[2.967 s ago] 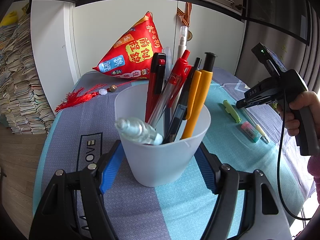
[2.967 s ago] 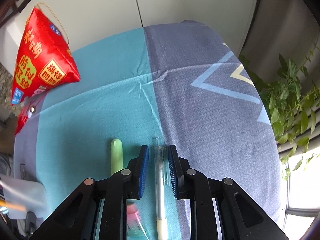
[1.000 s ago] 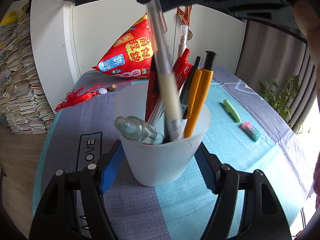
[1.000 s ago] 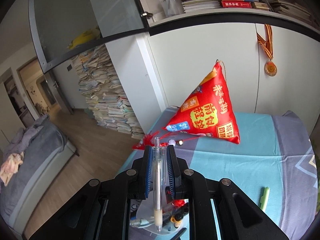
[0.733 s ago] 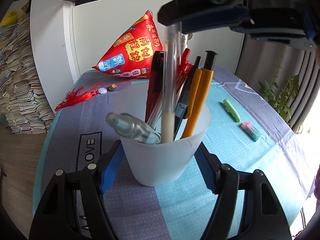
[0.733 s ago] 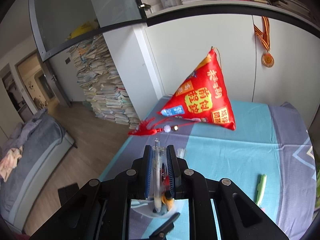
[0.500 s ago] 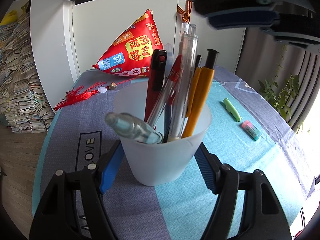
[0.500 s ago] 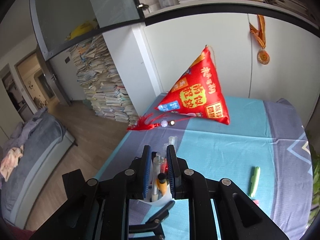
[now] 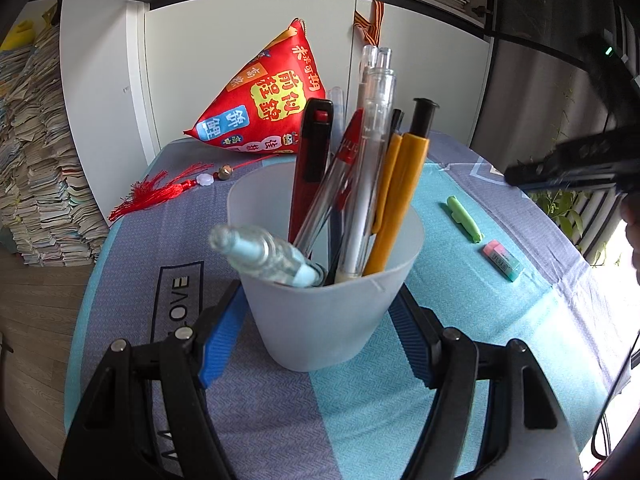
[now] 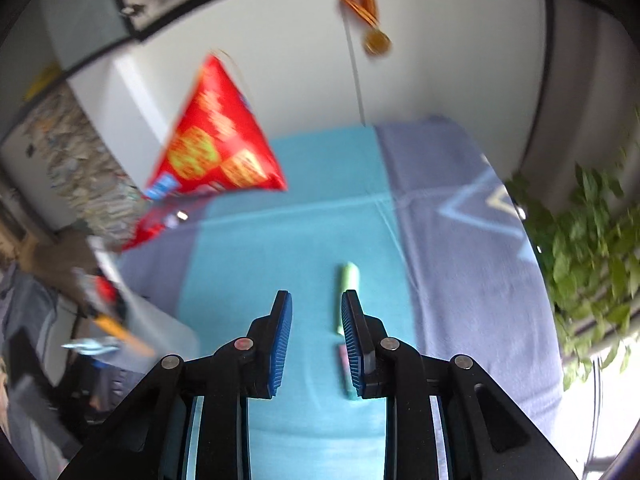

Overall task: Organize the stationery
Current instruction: 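Move the right gripper to the green highlighter and grasp it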

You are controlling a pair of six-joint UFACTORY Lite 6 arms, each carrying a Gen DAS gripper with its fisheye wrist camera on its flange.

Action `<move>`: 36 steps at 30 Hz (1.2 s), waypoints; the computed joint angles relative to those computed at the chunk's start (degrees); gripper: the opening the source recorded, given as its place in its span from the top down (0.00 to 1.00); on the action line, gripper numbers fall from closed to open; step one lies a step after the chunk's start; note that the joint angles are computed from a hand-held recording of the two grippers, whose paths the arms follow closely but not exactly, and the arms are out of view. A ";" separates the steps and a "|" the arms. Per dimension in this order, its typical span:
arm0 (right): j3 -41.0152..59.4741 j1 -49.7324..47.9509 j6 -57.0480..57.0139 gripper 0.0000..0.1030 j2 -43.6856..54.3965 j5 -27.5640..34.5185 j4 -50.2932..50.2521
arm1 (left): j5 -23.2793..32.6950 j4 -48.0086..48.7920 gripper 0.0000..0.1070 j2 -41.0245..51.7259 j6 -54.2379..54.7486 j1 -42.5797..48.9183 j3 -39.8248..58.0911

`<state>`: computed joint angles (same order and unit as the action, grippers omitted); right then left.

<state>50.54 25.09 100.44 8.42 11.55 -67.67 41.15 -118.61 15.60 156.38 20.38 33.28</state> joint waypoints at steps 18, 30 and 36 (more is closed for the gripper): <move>20.51 -7.51 -44.13 0.76 22.93 0.19 42.42 | -0.05 0.04 0.34 -0.08 -0.06 -0.03 -0.07; 29.08 -6.62 -43.42 0.86 29.98 5.63 40.59 | -0.29 0.25 0.34 0.71 -0.51 -0.15 0.96; 21.08 -6.00 -35.68 0.86 21.82 2.12 34.41 | -0.26 0.08 0.34 0.37 -0.32 -0.16 0.49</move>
